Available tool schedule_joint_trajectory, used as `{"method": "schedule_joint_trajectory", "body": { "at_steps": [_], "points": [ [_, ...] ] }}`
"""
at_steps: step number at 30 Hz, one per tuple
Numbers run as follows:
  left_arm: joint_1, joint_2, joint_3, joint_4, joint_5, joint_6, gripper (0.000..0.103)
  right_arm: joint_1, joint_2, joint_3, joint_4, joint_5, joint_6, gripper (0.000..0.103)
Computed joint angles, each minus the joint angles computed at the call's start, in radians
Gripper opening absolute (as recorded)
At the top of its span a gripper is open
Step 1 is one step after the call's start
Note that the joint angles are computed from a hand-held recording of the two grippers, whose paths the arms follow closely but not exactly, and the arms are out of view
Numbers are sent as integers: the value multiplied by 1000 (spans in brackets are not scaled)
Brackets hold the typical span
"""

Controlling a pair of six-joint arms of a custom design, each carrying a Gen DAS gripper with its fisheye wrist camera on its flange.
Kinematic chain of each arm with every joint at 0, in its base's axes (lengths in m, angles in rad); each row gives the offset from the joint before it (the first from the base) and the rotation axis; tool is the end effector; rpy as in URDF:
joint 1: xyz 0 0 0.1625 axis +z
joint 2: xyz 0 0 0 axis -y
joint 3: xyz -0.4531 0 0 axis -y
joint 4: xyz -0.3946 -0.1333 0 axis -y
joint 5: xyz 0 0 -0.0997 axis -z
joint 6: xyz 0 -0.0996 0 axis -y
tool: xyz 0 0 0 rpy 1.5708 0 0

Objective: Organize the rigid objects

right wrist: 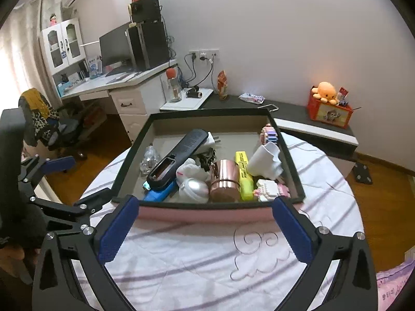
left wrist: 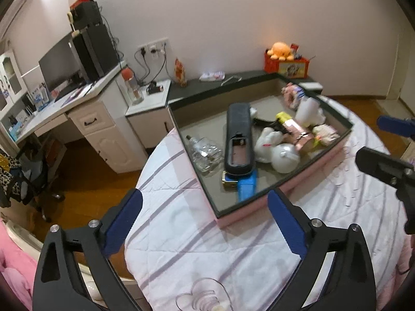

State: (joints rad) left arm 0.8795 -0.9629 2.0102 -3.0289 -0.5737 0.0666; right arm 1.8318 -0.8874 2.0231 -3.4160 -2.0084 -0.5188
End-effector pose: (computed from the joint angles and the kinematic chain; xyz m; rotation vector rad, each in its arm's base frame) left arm -0.1956 -0.5767 0.1829 0.5780 2.1216 -0.7987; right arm 0.2394 -0.5435 0.1525 0.7592 -2.3889 0.8463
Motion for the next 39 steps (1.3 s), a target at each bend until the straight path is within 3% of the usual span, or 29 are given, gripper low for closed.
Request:
{"method": "schedule_joint_trajectory", "body": {
  "at_steps": [9, 11, 16, 20, 22, 27, 33, 39],
  "points": [
    [-91, -89, 145, -134, -28, -38, 102, 35, -52, 132, -192, -42, 21, 103],
    [-112, -101, 187, -213, -26, -32, 102, 47, -58, 159, -223, -55, 20, 103],
    [-140, -172, 270, -214, -108, -112, 103, 80, -66, 237, -321, -60, 1, 103],
    [-179, -170, 300, -226, -60, -137, 103, 106, -63, 278, -391, -86, -5, 103],
    [-193, -183, 316, -216, -92, -155, 102, 113, -69, 293, -405, -91, 2, 103],
    [-258, -173, 347, -189, 18, -195, 102, 137, -71, 324, -462, -120, 3, 103],
    [-297, -199, 382, -244, 17, -184, 102, 168, -75, 362, -542, -139, 0, 103],
    [-344, -144, 420, -456, 106, -106, 102, 202, -37, 370, -658, -178, -37, 103]
  ]
}}
